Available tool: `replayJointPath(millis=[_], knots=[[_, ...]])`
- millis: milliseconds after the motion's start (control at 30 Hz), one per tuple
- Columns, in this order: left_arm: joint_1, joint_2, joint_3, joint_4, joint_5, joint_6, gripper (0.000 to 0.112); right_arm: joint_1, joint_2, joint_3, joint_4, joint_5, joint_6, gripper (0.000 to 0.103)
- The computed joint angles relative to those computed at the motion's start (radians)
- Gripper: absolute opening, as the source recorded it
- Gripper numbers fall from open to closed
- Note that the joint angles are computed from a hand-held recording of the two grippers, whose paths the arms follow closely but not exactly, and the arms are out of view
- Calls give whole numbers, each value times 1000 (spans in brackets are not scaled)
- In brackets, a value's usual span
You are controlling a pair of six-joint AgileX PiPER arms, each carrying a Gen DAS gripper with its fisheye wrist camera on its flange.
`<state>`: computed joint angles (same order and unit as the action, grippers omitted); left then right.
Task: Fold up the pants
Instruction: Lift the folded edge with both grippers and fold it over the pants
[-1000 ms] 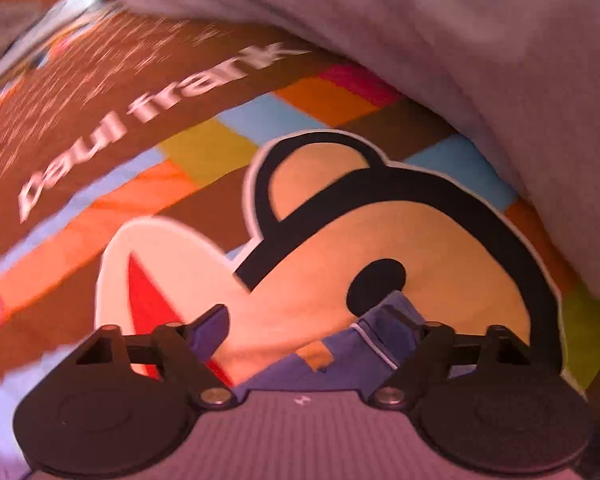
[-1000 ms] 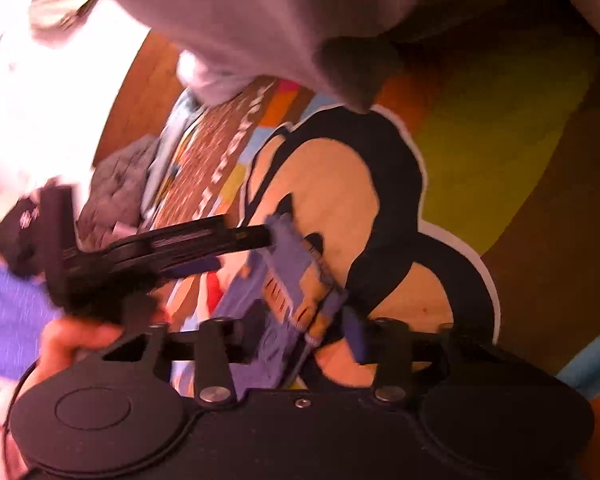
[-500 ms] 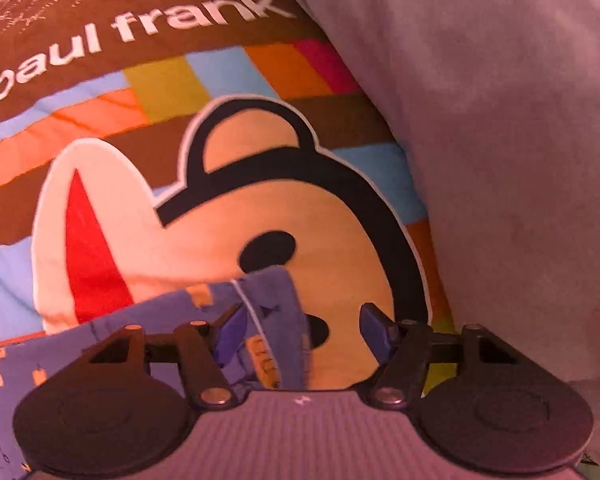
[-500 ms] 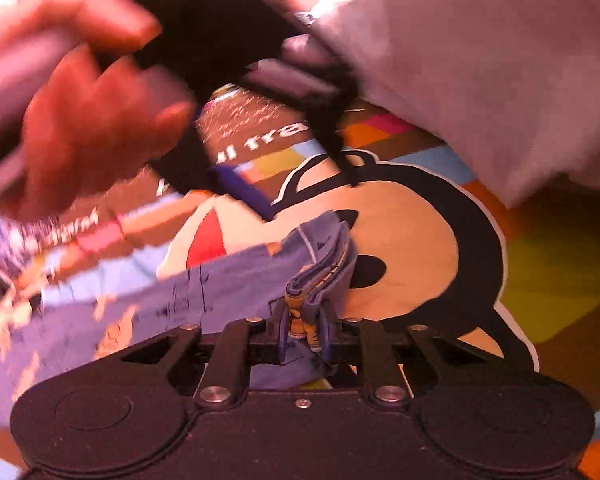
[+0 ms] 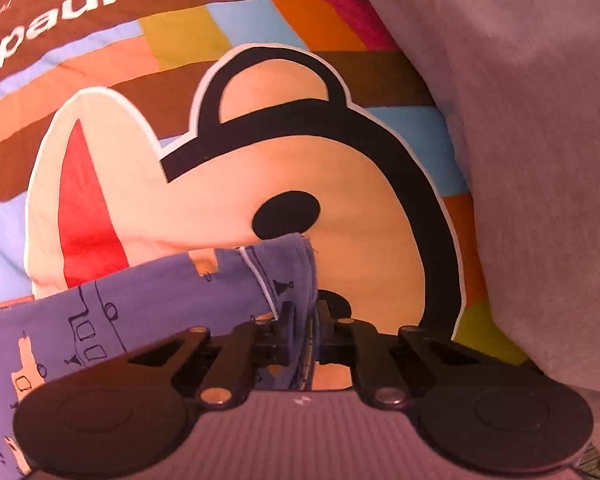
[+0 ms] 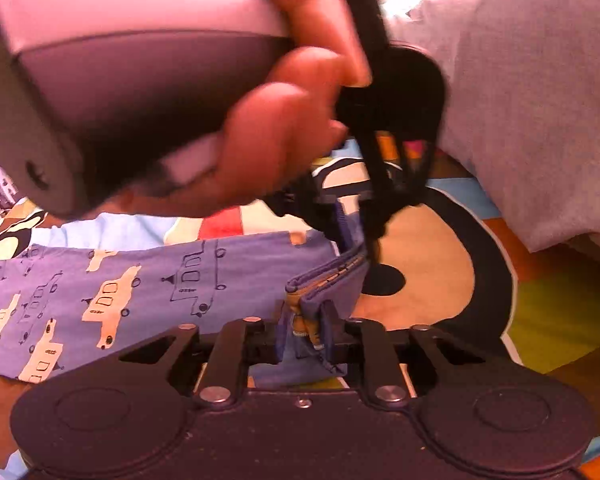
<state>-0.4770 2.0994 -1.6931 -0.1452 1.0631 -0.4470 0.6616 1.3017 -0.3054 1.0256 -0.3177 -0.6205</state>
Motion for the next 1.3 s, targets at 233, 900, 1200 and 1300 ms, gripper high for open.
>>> replayJointPath(millis=[233, 900, 1200, 1300], knots=[[85, -67, 124, -147, -85, 42, 8, -27, 9, -12, 111, 14, -81, 70], [383, -490, 538, -416, -189, 327, 7, 458, 148, -98, 398, -543, -310, 13], [903, -731, 794, -583, -3, 832, 7, 725, 133, -239, 501, -546, -502, 13], [1163, -691, 865, -655, 76, 1074, 7, 752, 183, -330, 546, -476, -617, 13]])
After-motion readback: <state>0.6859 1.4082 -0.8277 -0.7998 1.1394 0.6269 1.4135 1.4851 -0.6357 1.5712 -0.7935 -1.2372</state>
